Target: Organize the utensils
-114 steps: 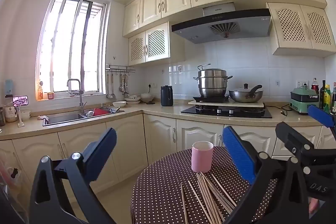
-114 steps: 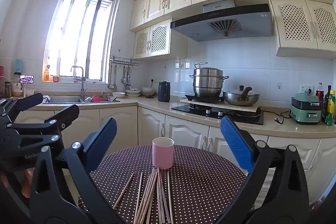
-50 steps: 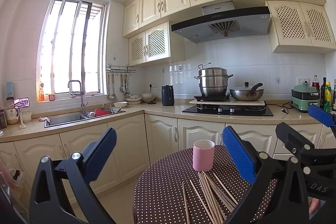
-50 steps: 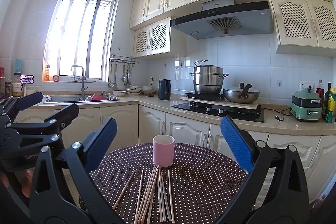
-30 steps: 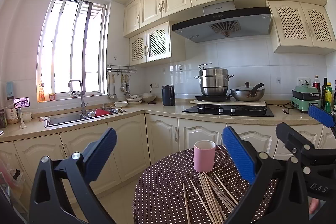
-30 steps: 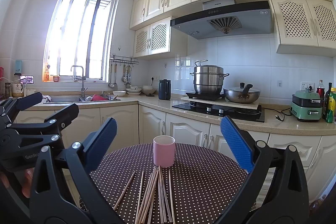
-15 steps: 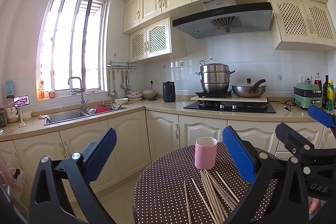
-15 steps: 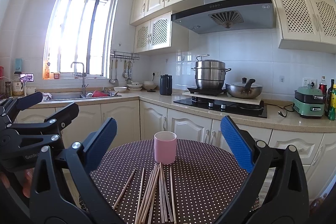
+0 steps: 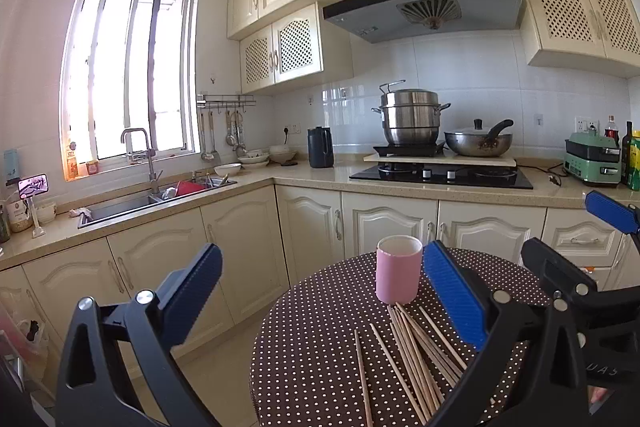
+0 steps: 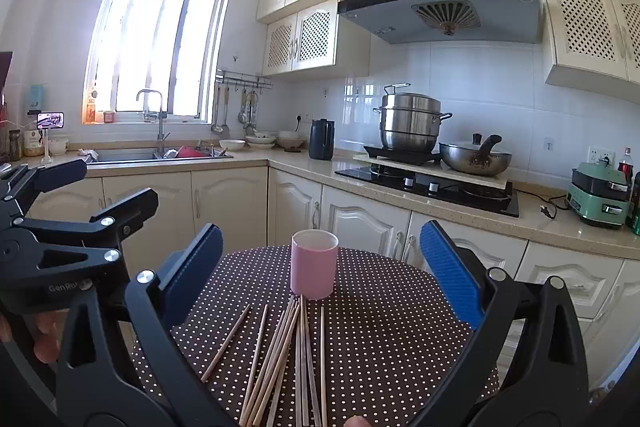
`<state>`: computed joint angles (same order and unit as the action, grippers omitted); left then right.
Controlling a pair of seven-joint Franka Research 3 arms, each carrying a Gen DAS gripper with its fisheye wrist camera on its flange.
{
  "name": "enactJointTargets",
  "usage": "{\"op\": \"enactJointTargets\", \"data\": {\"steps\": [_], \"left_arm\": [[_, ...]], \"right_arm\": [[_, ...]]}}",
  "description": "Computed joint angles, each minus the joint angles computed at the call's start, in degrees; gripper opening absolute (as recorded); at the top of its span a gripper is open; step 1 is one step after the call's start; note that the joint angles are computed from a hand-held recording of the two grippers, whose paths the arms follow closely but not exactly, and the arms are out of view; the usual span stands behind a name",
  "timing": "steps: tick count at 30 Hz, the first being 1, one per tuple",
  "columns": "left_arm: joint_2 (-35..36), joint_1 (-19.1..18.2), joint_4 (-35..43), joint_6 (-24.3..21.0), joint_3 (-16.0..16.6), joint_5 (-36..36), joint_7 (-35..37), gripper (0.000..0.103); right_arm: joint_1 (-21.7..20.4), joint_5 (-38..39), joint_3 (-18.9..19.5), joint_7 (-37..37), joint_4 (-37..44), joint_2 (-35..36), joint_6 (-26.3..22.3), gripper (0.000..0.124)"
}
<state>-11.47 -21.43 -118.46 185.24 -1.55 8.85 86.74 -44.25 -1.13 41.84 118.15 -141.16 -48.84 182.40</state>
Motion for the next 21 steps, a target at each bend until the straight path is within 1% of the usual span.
{"op": "enactJointTargets", "data": {"steps": [1,2,4,5,6,7,8,9,10,12,14,16,17,18,19,20,21], "left_arm": [[0.6,-0.2,0.6,-0.7,0.1,-0.1,0.1,0.099],[1.3,-2.4,1.2,-1.9,1.8,-1.6,1.7,0.099],[2.6,-7.9,2.6,-4.8,6.1,-8.2,8.0,0.099],[3.3,-8.3,3.3,-6.1,6.3,-9.8,9.4,0.099],[4.3,-7.7,4.5,-8.4,5.8,-10.4,9.9,0.099],[5.5,-8.0,5.9,-10.9,5.9,-12.6,12.1,0.099],[6.7,-8.7,7.6,-14.1,6.4,-16.2,15.8,0.099],[7.8,-8.6,9.0,-17.3,6.3,-18.5,18.1,0.099],[9.1,-7.9,10.3,-19.8,5.8,-19.4,18.8,0.099],[11.7,-6.4,12.8,-24.3,4.6,-18.7,18.4,0.099],[14.1,-4.9,15.0,-28.7,3.4,-17.6,17.9,0.099],[16.7,-3.5,17.3,-31.9,2.3,-15.5,16.6,0.099],[17.8,-2.9,18.5,-33.7,1.8,-14.5,16.0,0.099],[18.9,-2.2,19.6,-35.4,1.3,-13.8,15.4,0.095],[19.7,-1.3,20.5,-37.1,0.6,-14.1,15.6,0.088],[21.0,-0.3,22.2,-39.7,-0.2,-15.4,16.1,0.085],[22.2,0.6,24.4,-43.2,-0.9,-16.0,15.8,0.079]], "right_arm": [[0.7,-0.2,-0.5,-0.5,0.4,1.4,-0.5,0.097],[1.4,-0.4,-1.0,-1.0,0.8,2.8,-1.0,0.097],[2.0,-1.0,-1.5,-1.3,1.4,4.9,-1.8,0.097],[2.4,-1.3,-1.9,-1.4,1.6,6.1,-2.1,0.097],[3.4,-1.6,-2.7,-1.7,1.8,7.6,-2.3,0.097],[4.4,-1.8,-3.4,-1.7,1.9,9.0,-2.8,0.097],[6.1,-2.1,-4.8,-2.2,2.4,10.9,-4.3,0.097],[7.6,-2.7,-6.2,-2.6,3.0,12.7,-5.8,0.097],[8.7,-3.4,-7.2,-2.9,3.5,14.2,-7.1,0.097],[9.9,-4.8,-8.5,-3.1,4.3,16.6,-9.7,0.097],[12.2,-5.7,-10.7,-3.7,4.7,19.3,-10.9,0.095],[15.3,-5.7,-13.8,-4.7,5.6,22.0,-13.5,0.086],[17.3,-5.5,-15.8,-5.8,6.1,23.4,-14.5,0.083],[19.5,-4.9,-18.0,-7.0,6.3,24.6,-15.4,0.079],[21.1,-4.6,-19.7,-7.6,6.8,25.5,-17.0,0.077],[22.4,-4.5,-21.1,-8.0,7.1,26.2,-18.2,0.075],[24.0,-4.2,-22.7,-8.6,7.2,26.8,-18.7,0.069]]}}
